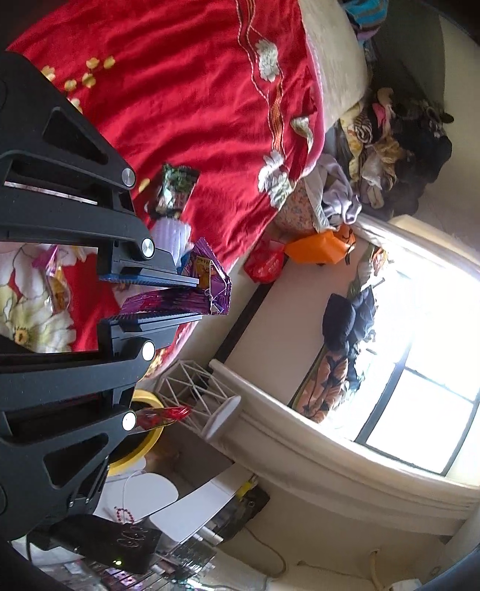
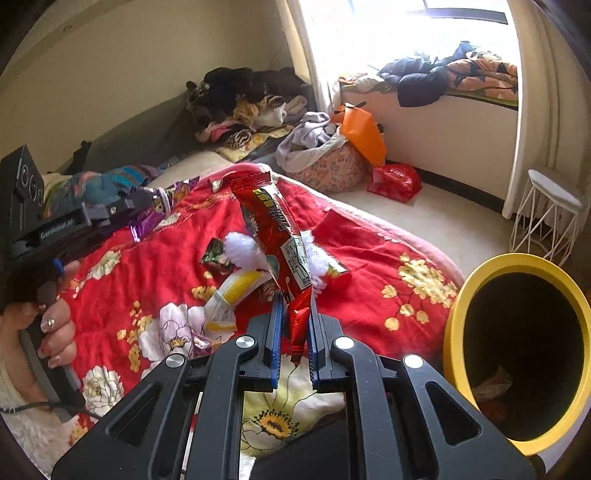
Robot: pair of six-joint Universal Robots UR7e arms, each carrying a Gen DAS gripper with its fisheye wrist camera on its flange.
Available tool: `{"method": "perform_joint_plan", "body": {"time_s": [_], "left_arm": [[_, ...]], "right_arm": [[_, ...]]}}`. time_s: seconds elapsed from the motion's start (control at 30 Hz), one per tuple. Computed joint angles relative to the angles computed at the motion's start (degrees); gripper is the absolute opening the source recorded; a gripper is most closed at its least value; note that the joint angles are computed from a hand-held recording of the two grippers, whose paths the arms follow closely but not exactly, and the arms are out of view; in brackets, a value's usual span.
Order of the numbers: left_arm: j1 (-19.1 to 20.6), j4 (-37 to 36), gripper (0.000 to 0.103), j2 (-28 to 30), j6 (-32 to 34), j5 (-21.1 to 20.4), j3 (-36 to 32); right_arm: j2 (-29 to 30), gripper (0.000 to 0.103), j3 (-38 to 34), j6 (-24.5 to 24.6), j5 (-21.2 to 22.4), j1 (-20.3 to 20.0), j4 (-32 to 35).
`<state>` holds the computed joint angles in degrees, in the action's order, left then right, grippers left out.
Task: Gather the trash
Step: 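Carry both wrappers over the yellow bin and open both grippers to drop them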
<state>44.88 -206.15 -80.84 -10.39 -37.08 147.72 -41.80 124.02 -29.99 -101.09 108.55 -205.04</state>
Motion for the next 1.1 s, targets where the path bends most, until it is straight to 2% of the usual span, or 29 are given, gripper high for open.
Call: {"method": "perform_joint_plan", "body": {"time_s": [1.1], "left_arm": [[-4.0,1.0,0.008,10.5,0.4,-7.6,-3.4]], "right_arm": [[-8.4,0.011,4.6,5.6,0.4,-7.0,-7.4]]}}
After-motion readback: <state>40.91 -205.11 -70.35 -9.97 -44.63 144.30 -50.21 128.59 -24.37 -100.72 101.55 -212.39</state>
